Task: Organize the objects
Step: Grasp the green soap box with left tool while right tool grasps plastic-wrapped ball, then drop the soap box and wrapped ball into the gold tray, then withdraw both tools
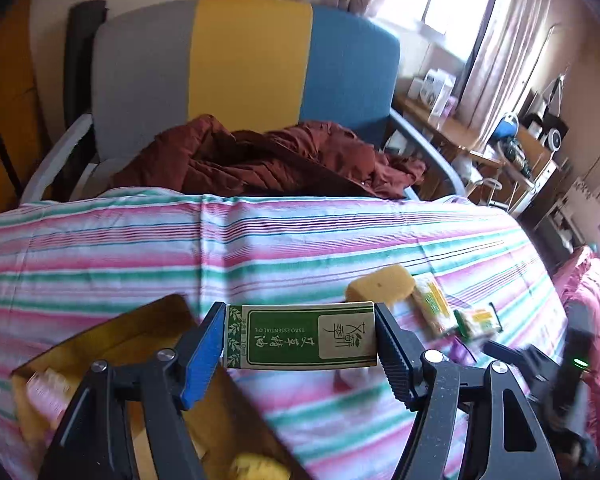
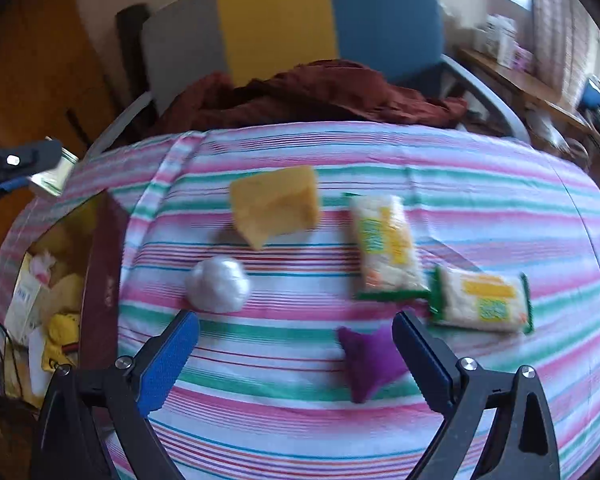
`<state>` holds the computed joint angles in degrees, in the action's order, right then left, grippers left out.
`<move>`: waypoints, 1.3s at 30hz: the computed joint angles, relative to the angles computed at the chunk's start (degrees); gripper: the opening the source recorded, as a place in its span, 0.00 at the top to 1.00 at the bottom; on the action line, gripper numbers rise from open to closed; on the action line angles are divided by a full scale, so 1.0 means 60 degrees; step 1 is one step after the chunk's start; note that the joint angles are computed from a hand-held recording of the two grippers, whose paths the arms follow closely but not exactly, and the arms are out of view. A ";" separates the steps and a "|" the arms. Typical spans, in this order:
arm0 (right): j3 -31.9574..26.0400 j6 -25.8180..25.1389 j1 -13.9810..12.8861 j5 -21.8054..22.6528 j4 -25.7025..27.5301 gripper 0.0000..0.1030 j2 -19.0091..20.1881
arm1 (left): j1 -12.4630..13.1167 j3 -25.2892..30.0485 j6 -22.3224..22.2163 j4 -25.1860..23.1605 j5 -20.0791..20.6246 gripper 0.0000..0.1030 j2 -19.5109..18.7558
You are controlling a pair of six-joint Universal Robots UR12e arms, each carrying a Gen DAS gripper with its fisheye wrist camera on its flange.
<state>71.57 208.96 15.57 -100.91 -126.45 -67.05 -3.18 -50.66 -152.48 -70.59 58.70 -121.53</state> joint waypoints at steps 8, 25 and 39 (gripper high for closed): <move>-0.1801 -0.0590 0.0033 0.0537 0.1757 0.43 0.1367 | 0.0929 -0.1229 0.0045 0.0236 -0.0640 0.30 0.0865; -0.1258 -0.0713 0.0945 0.0413 -0.0566 0.56 0.0810 | 0.2150 -0.2855 -0.0859 0.0722 -0.0995 0.30 0.1476; -0.1852 -0.1277 0.1592 0.1032 0.0025 0.52 0.1221 | 0.1588 -0.1744 -0.1189 0.1212 -0.1478 0.29 0.0799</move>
<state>60.46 201.30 25.12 -94.71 -126.30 -59.73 6.35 -61.12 -159.62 -63.32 49.83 -116.74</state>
